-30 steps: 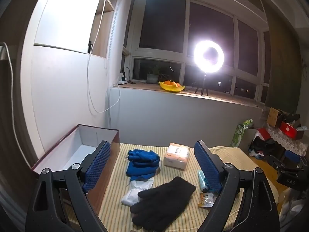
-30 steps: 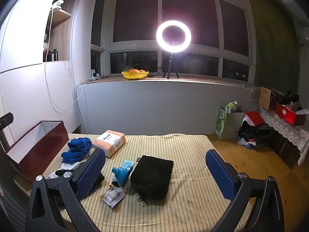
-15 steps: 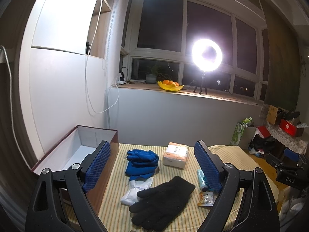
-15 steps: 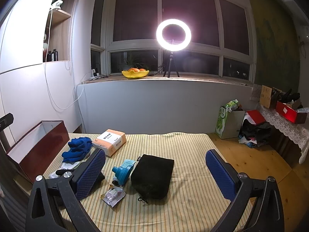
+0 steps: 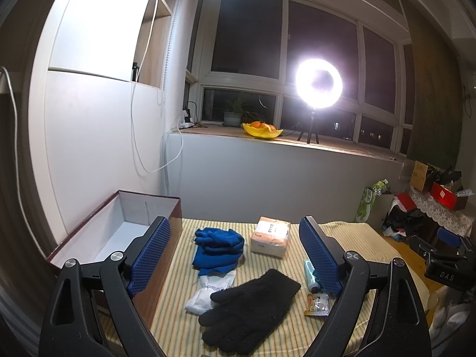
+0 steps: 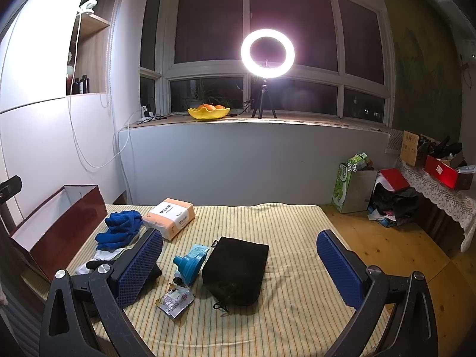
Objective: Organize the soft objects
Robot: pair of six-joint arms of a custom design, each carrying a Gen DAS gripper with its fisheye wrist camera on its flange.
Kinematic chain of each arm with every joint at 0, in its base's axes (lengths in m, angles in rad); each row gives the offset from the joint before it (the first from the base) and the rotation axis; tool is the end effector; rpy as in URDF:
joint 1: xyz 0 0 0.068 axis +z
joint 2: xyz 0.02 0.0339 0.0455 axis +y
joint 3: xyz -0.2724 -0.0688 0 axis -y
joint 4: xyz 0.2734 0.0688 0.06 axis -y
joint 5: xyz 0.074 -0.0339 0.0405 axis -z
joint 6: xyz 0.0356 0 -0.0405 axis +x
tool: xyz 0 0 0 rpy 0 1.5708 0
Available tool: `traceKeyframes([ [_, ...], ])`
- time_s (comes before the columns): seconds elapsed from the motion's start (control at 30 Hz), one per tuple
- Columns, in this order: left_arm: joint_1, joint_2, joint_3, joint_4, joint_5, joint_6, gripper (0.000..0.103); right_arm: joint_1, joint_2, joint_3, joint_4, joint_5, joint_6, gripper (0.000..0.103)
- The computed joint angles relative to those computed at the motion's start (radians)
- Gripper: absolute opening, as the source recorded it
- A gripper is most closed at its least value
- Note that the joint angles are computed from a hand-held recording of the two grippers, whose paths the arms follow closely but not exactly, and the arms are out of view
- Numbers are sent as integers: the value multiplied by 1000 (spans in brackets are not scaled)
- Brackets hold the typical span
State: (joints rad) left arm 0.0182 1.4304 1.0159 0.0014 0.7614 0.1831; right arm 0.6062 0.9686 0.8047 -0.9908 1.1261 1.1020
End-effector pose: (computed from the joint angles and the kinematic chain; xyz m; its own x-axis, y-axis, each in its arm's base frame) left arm 0.3481 -0.0182 0.2880 -0.2820 0.1267 -0.9510 0.6814 0.7243 -0.1056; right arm 0.1673 0.0769 0.2709 -0.2908 0.2654 -0.9192 0.6953 0.7186 -0.0125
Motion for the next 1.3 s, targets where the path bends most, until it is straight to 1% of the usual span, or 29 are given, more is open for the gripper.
traceKeyframes([
  [0.3, 0, -6, -2, -6, 1, 4, 89, 13, 17, 8, -29, 9, 40, 102],
  [1.3, 2, -6, 4, -23, 7, 14, 89, 15, 11, 10, -38, 9, 45, 102],
])
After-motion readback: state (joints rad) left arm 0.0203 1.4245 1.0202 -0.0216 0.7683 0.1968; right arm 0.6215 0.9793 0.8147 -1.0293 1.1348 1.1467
